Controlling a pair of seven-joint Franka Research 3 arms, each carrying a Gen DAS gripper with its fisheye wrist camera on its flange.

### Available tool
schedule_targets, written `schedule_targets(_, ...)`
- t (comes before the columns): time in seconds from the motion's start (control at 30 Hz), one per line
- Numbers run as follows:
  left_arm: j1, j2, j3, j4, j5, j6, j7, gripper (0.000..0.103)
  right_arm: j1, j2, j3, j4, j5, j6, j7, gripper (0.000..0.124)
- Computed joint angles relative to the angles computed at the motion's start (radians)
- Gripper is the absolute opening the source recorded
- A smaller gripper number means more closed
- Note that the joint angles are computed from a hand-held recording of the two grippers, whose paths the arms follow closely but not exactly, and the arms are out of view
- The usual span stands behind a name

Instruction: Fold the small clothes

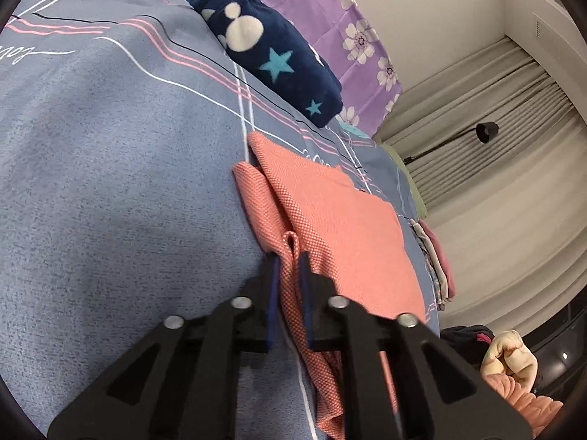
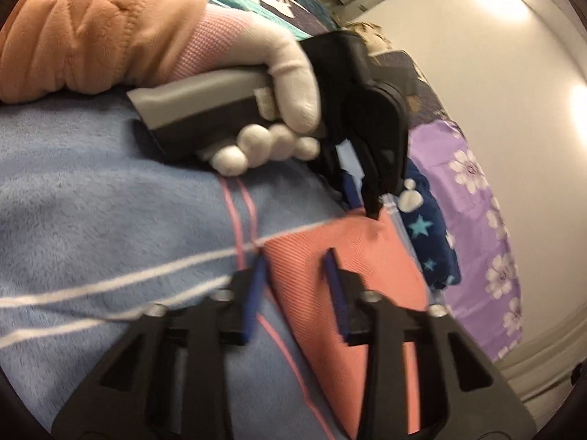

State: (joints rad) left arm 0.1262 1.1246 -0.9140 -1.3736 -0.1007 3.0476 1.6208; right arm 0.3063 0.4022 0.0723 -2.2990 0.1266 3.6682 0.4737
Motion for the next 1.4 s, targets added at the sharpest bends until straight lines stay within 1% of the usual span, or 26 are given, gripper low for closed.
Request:
schedule_targets(0.03,0.008,0.003,-0.010,-0.009,0.000,0.014,0.005,0.007,-0.030,-0.002,0.021,-0.008,-0.042,0.006,0.024,0.005)
schedule_targets(0.1,0.036,0.012,-0.041,-0.042,0.011,0.063,0.013,0.006,-0.095,-0.019,0.059,-0.019,-0.134,-0.012,0.084,0.005)
schedule_targets(0.17,0.057,0.023,-0.060,-0.060,0.028,0.087,-0.007,0.001,-0.126,-0.043,0.075,-0.035,-0.179,-0.039,0.138,0.005)
schedule_targets(0.23,0.084,0.047,-0.089,-0.071,0.043,0.103,-0.027,0.001,-0.118,-0.045,0.062,-0.038,-0.182,-0.045,0.148,0.005)
schedule_targets(0.3,0.115,0.078,-0.132,-0.081,0.081,0.102,-0.019,0.002,-0.085,-0.040,0.038,-0.044,-0.154,-0.017,0.129,0.005)
schedule_targets(0.33,0.134,0.103,-0.165,-0.083,0.110,0.080,0.000,0.008,-0.060,-0.037,0.023,-0.050,-0.127,0.005,0.109,0.005)
schedule_targets(0.37,0.142,0.113,-0.179,-0.083,0.128,0.068,0.006,0.012,-0.048,-0.038,0.017,-0.056,-0.112,0.017,0.099,0.007)
schedule_targets(0.4,0.152,0.123,-0.196,-0.090,0.145,0.065,0.019,0.022,-0.049,-0.040,0.019,-0.061,-0.112,0.021,0.101,0.010)
schedule_targets(0.43,0.160,0.129,-0.211,-0.098,0.163,0.067,0.035,0.028,-0.062,-0.050,0.029,-0.071,-0.128,0.020,0.116,0.011)
schedule_targets(0.47,0.161,0.126,-0.210,-0.102,0.170,0.065,0.035,0.030,-0.067,-0.061,0.033,-0.084,-0.134,0.023,0.126,0.015)
schedule_targets(0.5,0.158,0.121,-0.207,-0.104,0.177,0.063,0.034,0.034,-0.074,-0.072,0.037,-0.095,-0.141,0.025,0.141,0.025)
schedule_targets(0.53,0.156,0.118,-0.205,-0.105,0.181,0.062,0.034,0.037,-0.074,-0.081,0.037,-0.104,-0.140,0.026,0.150,0.029)
schedule_targets(0.57,0.153,0.114,-0.200,-0.103,0.183,0.058,0.032,0.038,-0.077,-0.093,0.037,-0.111,-0.137,0.016,0.165,0.033)
schedule_targets(0.67,0.133,0.101,-0.182,-0.086,0.181,0.043,0.027,0.045,-0.052,-0.112,0.015,-0.107,-0.071,-0.048,0.173,0.035)
schedule_targets(0.7,0.107,0.090,-0.157,-0.058,0.172,0.023,0.015,0.045,-0.041,-0.110,0.007,-0.099,-0.045,-0.066,0.170,0.036)
schedule_targets(0.8,-0.012,0.026,-0.017,0.042,0.123,-0.029,-0.048,0.045,-0.004,-0.092,-0.017,-0.054,0.031,-0.123,0.162,0.038)
schedule_targets(0.83,-0.078,0.004,0.061,0.098,0.113,-0.057,-0.083,0.040,0.010,-0.086,-0.024,-0.044,0.051,-0.129,0.155,0.038)
schedule_targets(0.87,-0.115,-0.007,0.110,0.132,0.103,-0.079,-0.103,0.027,0.030,-0.076,-0.035,-0.028,0.079,-0.136,0.146,0.038)
schedule_targets(0.9,-0.155,0.001,0.155,0.189,0.117,-0.117,-0.149,0.019,0.041,-0.067,-0.040,-0.015,0.098,-0.140,0.143,0.038)
schedule_targets(0.93,-0.168,0.012,0.165,0.217,0.075,-0.133,-0.126,0.014,0.048,-0.060,-0.043,-0.003,0.115,-0.147,0.143,0.038)
schedule_targets(0.97,-0.161,0.024,0.148,0.223,0.057,-0.126,-0.106,0.013,0.057,-0.054,-0.048,0.009,0.134,-0.157,0.145,0.038)
schedule_targets(1.0,-0.158,0.022,0.146,0.215,0.045,-0.111,-0.091,0.013,0.057,-0.052,-0.047,0.016,0.142,-0.167,0.149,0.038)
schedule_targets(1.07,-0.160,0.007,0.157,0.194,0.026,-0.094,-0.070,0.012,0.053,-0.051,-0.043,0.025,0.146,-0.184,0.159,0.038)
schedule_targets(1.23,-0.155,-0.001,0.150,0.180,-0.041,-0.091,-0.019,0.013,0.083,-0.046,-0.068,0.037,0.173,-0.197,0.146,0.038)
schedule_targets(1.3,-0.167,-0.006,0.166,0.187,-0.060,-0.096,-0.013,0.014,0.099,-0.040,-0.085,0.051,0.193,-0.206,0.141,0.042)
schedule_targets(1.4,-0.163,-0.004,0.159,0.188,-0.088,-0.100,0.012,0.015,0.143,-0.032,-0.124,0.079,0.239,-0.239,0.132,0.045)
